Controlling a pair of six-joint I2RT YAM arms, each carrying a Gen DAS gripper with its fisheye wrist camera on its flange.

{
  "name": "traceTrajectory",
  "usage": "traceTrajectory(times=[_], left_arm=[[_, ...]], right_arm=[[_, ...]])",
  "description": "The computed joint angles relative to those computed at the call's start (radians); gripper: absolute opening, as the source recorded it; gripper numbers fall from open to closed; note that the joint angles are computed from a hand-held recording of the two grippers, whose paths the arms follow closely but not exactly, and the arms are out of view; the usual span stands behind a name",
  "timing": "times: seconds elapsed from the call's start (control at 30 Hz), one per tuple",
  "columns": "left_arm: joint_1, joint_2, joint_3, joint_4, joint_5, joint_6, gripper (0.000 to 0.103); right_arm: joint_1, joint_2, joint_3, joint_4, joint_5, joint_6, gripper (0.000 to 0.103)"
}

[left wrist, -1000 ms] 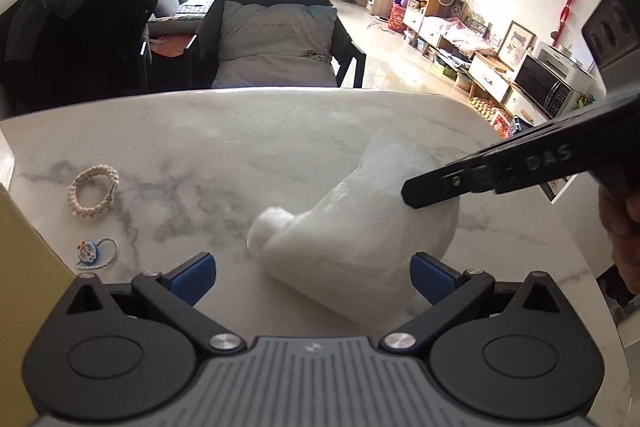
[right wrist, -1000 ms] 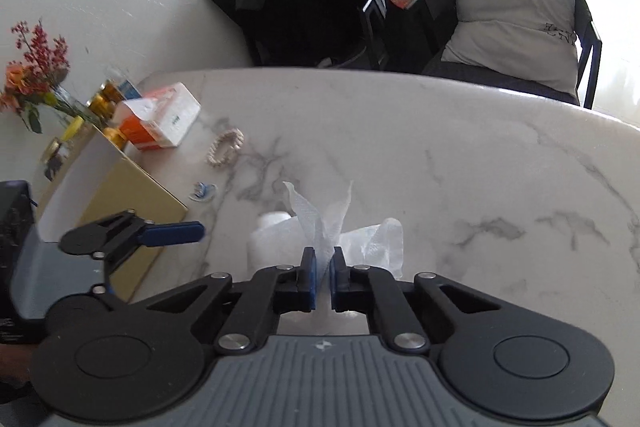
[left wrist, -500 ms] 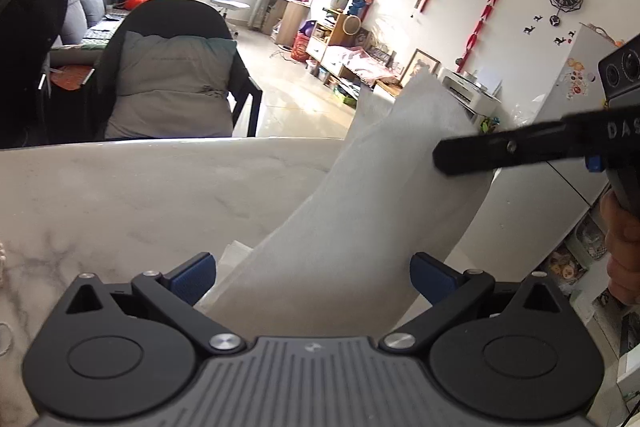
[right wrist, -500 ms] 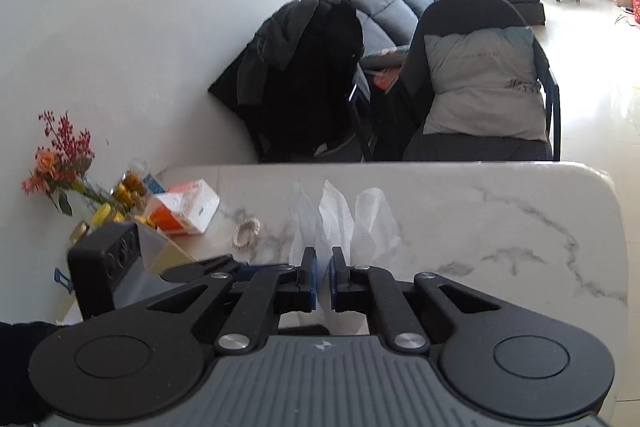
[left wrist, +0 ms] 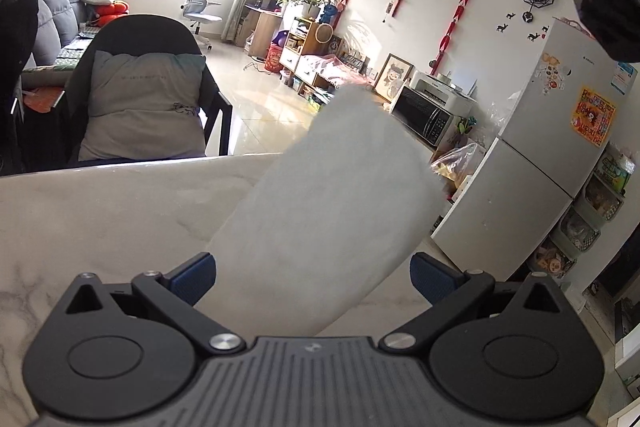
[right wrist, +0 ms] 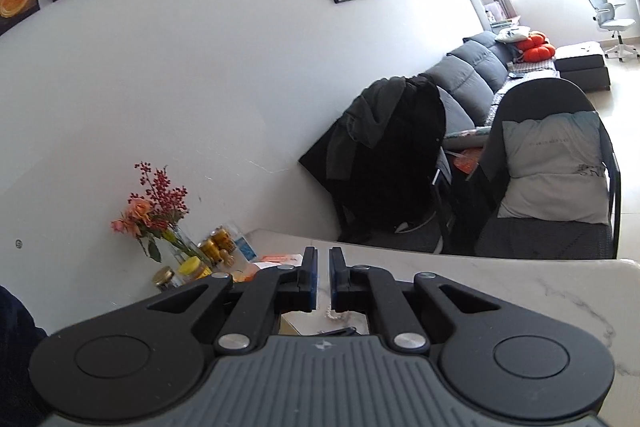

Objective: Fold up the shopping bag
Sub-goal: 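Lift the bag with the right gripper, shaking it open above the table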

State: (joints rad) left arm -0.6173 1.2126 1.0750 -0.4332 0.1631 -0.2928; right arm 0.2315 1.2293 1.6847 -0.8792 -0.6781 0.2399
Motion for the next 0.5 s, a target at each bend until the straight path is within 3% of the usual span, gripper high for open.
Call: traceTrajectory(times=[0.07,0.13,0.3,0.4,0.5], left_arm=[[0.011,-0.014,-0.010,-0.001,0.002,-0.017,0.103],[0.006,-0.030,-0.016,-0.027,-0.011,-0.023,0.103],[-0.004,-0.048,-0.012,-0.101,-0.045,-0.021,0.103],[-0.008,-0.043,0.002,-0.151,-0.080,-0.011,0.103],[-0.012,-0.036,0.014,-0.202,-0.106,-0.003,0.103]], right_arm=[[0.023,0.022,0.026,-0.037,0.087,-0.043,0.014],[0.024,0.045,0.005,-0.086,0.185,-0.076,0.042],[0.001,0.067,-0.198,-0.153,0.298,-0.170,0.046],[0.045,0.100,-0.260,-0.153,0.389,-0.253,0.071],[0.076,0.146,-0.265,-0.114,0.451,-0.290,0.075]])
